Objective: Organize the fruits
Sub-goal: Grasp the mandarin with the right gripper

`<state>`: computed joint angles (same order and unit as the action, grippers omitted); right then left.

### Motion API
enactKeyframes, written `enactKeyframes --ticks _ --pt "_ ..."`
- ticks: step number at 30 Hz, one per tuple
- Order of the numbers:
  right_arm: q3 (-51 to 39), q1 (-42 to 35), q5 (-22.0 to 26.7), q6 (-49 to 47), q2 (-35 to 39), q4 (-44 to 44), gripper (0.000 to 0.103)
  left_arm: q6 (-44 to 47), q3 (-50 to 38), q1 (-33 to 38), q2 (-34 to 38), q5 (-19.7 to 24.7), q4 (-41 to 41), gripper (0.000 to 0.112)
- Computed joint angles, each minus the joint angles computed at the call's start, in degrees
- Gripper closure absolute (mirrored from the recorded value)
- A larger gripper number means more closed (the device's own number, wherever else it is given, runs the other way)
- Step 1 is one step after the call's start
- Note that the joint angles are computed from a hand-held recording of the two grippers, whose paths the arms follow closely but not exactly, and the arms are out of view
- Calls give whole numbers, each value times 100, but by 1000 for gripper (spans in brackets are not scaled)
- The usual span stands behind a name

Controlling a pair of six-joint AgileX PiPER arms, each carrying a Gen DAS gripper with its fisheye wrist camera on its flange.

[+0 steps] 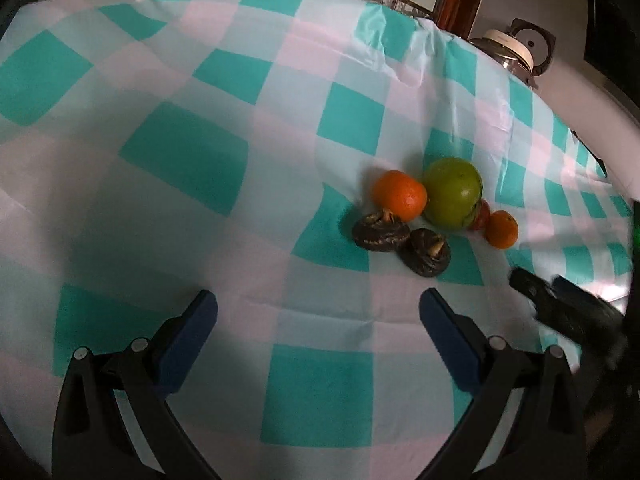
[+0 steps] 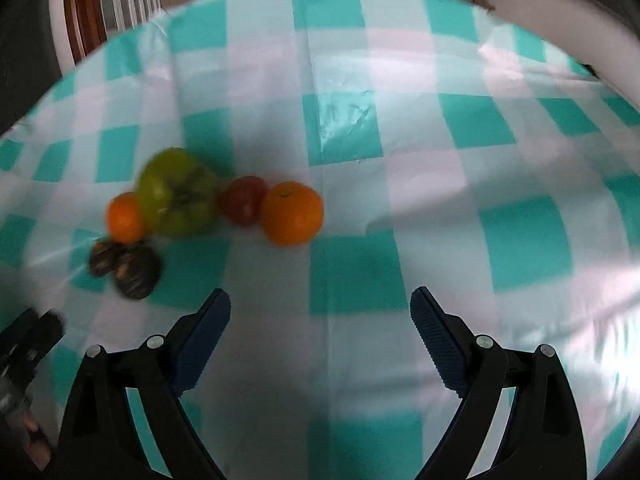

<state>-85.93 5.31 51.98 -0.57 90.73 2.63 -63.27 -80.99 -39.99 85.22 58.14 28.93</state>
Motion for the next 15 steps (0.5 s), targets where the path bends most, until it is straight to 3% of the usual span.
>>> enactKeyframes --ticks 9,14,15 --pt "-1392 97 412 -931 1159 252 41 -36 -3 -66 113 12 -135 11" --pt "-1696 50 480 -1074 1390 391 44 -118 48 -92 111 -17 -147 11" --pt "-1683 36 466 -1181 1380 477 56 -109 7 -92 152 27 -166 11"
